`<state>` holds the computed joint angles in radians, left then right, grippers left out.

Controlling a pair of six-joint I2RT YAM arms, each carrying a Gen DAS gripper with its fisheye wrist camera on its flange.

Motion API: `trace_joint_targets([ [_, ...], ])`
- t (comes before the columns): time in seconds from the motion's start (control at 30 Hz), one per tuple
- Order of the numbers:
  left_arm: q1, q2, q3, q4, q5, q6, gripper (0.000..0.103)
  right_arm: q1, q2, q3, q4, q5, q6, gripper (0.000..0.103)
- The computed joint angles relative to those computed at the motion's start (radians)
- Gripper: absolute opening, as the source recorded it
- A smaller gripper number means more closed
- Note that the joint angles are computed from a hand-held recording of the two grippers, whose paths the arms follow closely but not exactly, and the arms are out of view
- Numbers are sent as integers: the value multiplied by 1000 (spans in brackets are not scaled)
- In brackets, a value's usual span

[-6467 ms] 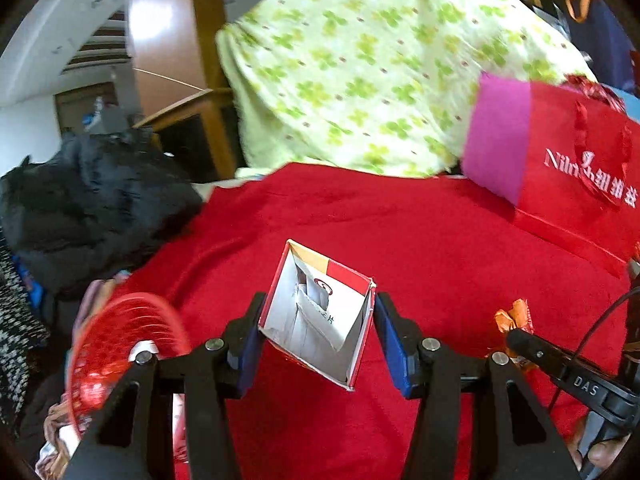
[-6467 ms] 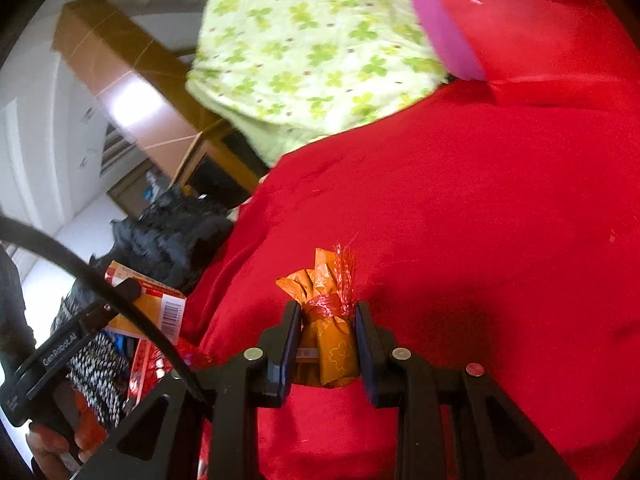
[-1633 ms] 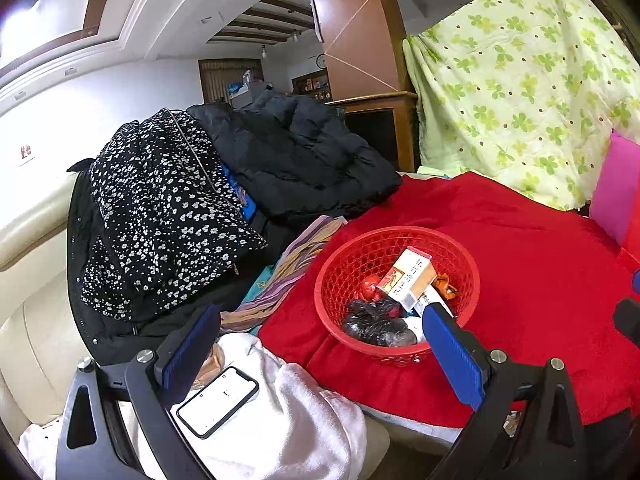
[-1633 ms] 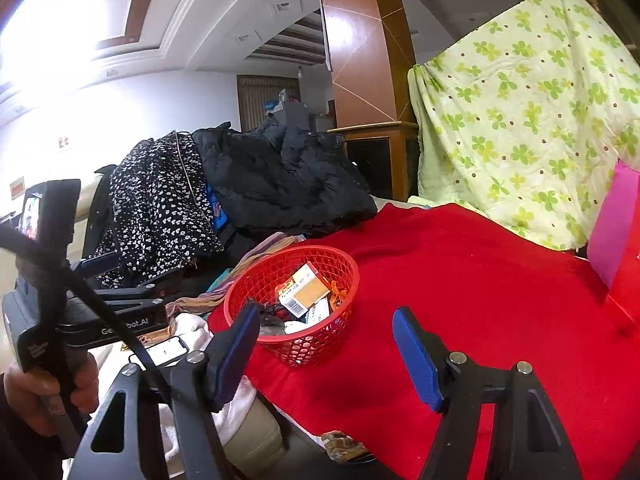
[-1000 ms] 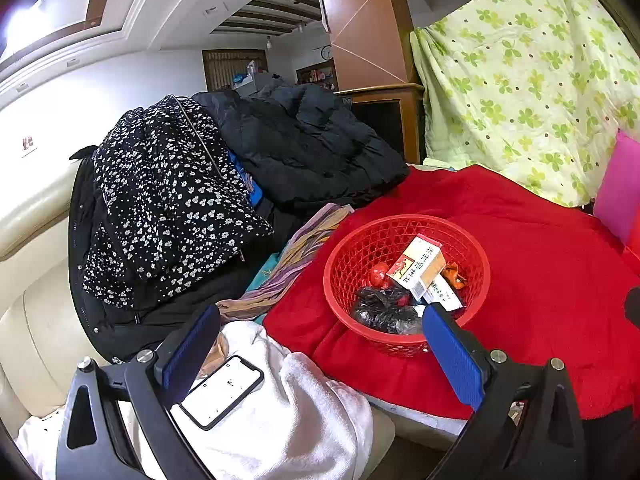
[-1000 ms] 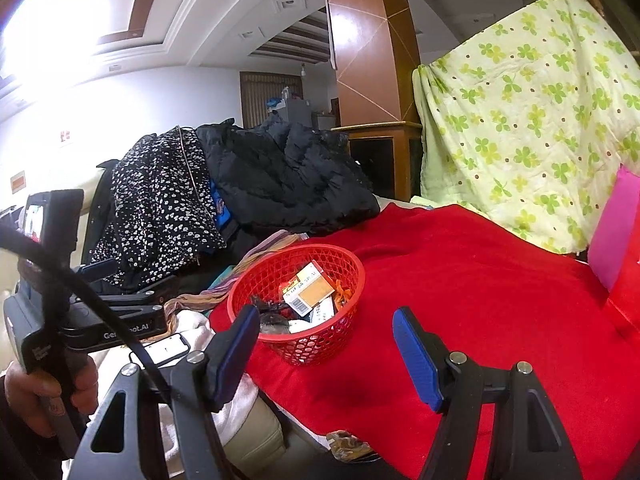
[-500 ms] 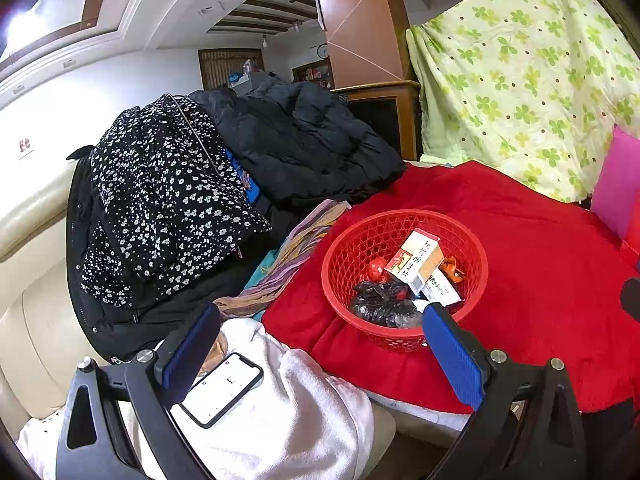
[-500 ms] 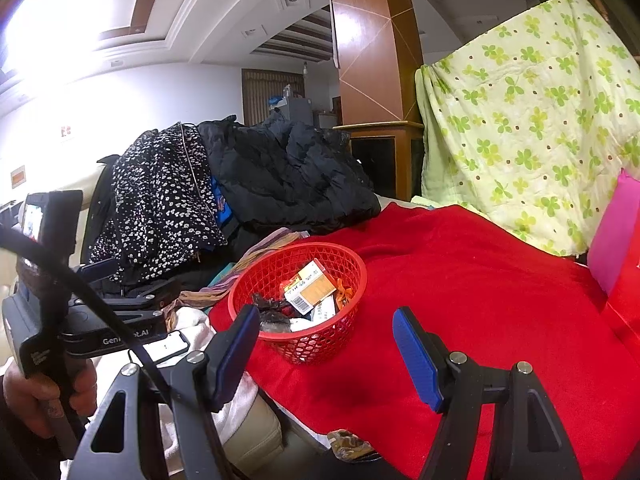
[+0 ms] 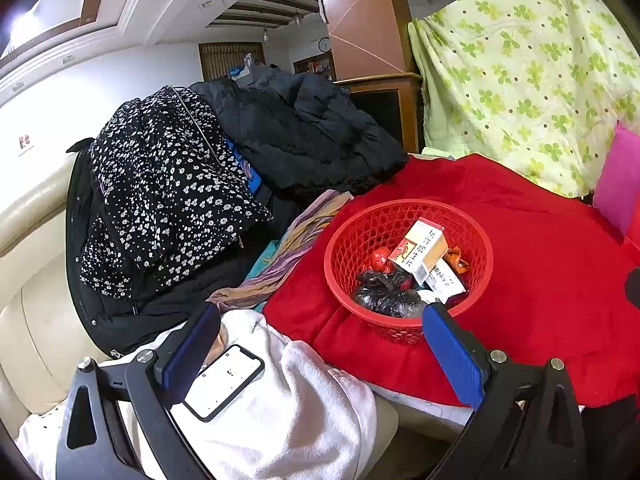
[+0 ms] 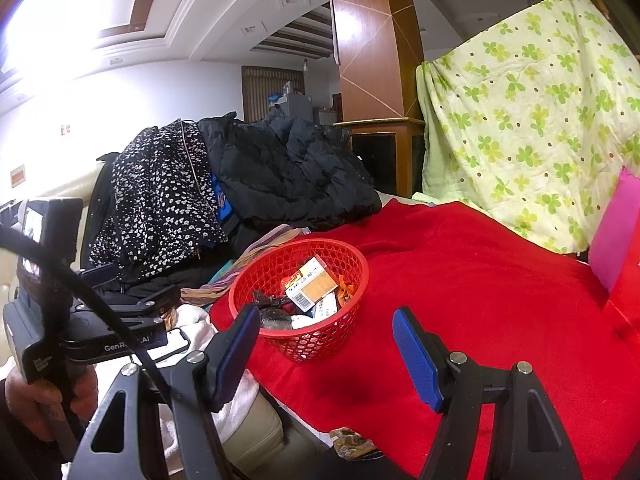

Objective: Collect trash

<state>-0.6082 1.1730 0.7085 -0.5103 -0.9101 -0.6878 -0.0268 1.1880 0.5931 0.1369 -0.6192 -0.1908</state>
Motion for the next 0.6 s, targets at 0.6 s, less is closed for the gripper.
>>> trace_joint_targets([
  [0.6,-2,-4,-13,0,20,-5,101,23,8,10,-3,21,-2,73],
])
